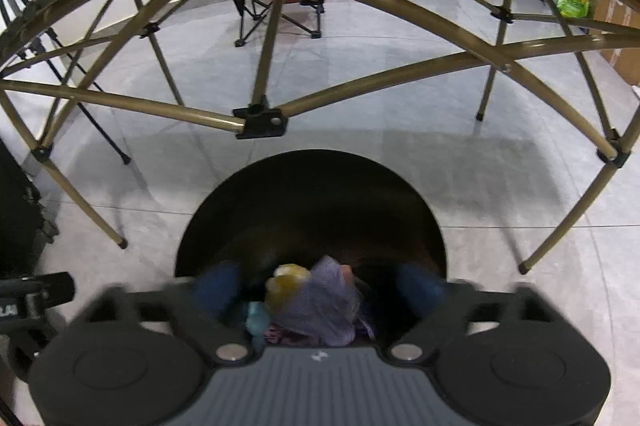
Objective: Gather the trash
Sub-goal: 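Lower the purple bag into the bin and open the right gripper, then move both open tools back up to the table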
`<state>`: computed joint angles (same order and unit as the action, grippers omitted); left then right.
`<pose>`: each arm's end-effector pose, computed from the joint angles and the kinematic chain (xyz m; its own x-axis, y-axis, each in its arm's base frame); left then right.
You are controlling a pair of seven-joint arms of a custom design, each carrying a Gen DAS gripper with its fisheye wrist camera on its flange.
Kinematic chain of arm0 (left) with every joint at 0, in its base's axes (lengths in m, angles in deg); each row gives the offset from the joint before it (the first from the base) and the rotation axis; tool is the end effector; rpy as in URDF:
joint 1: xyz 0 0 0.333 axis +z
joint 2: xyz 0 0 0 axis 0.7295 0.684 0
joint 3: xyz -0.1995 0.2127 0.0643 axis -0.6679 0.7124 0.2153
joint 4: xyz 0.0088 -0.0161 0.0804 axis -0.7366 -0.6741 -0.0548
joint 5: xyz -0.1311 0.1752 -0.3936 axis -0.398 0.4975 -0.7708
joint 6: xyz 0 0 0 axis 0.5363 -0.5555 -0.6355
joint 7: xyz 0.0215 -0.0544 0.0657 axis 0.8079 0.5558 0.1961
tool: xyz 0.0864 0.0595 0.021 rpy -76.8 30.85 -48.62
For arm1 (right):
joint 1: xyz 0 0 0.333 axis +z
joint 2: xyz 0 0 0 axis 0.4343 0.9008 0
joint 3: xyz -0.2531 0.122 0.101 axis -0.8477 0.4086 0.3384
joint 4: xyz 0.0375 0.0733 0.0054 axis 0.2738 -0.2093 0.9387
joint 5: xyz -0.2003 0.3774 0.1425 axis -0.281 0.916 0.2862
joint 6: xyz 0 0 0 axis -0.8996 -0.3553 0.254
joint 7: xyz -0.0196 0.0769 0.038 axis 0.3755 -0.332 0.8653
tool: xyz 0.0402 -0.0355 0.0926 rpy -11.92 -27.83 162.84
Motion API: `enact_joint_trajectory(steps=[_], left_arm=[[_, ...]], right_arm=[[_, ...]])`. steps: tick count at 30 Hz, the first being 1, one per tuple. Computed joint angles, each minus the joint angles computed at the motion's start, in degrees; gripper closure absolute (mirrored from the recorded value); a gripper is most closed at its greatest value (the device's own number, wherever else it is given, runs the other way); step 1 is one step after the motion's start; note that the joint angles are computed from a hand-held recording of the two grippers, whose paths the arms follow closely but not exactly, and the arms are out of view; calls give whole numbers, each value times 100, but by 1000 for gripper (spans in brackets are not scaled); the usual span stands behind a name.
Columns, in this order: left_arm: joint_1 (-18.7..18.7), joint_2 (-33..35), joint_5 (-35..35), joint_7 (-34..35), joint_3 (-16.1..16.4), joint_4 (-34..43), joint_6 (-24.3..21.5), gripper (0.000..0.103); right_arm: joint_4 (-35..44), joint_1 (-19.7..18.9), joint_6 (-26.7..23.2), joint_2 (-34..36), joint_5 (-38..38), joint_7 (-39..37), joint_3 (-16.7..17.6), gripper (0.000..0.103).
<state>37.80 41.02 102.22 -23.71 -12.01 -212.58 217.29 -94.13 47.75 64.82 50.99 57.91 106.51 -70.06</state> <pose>0.4177 -0.1834 0.4570 0.0492 -0.9935 -0.1023 -0.8655 0.0087 -0.5008 0.4150 0.3320 0.4276 -0.1411 -0.9848 -0.1015 -0.8074 0.1738 -0.5638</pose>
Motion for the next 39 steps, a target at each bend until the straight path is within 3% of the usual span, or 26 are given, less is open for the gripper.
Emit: enact_joint_trajectory(steps=[21, 29, 39], left_arm=[[-45, -306, -2, -31, -33, -143, 211, 0], [-112, -958, 31, -75, -101, -431, 664, 0], [-156, -1264, 69, 63, -283, -135, 1329, 0]], right_arm=[[-162, 7, -109, -326, 56, -16, 25, 0], [-616, -138, 49, -1144, -7, 47, 164, 0], [-1126, -548, 218, -2614, -80, -73, 399, 0]])
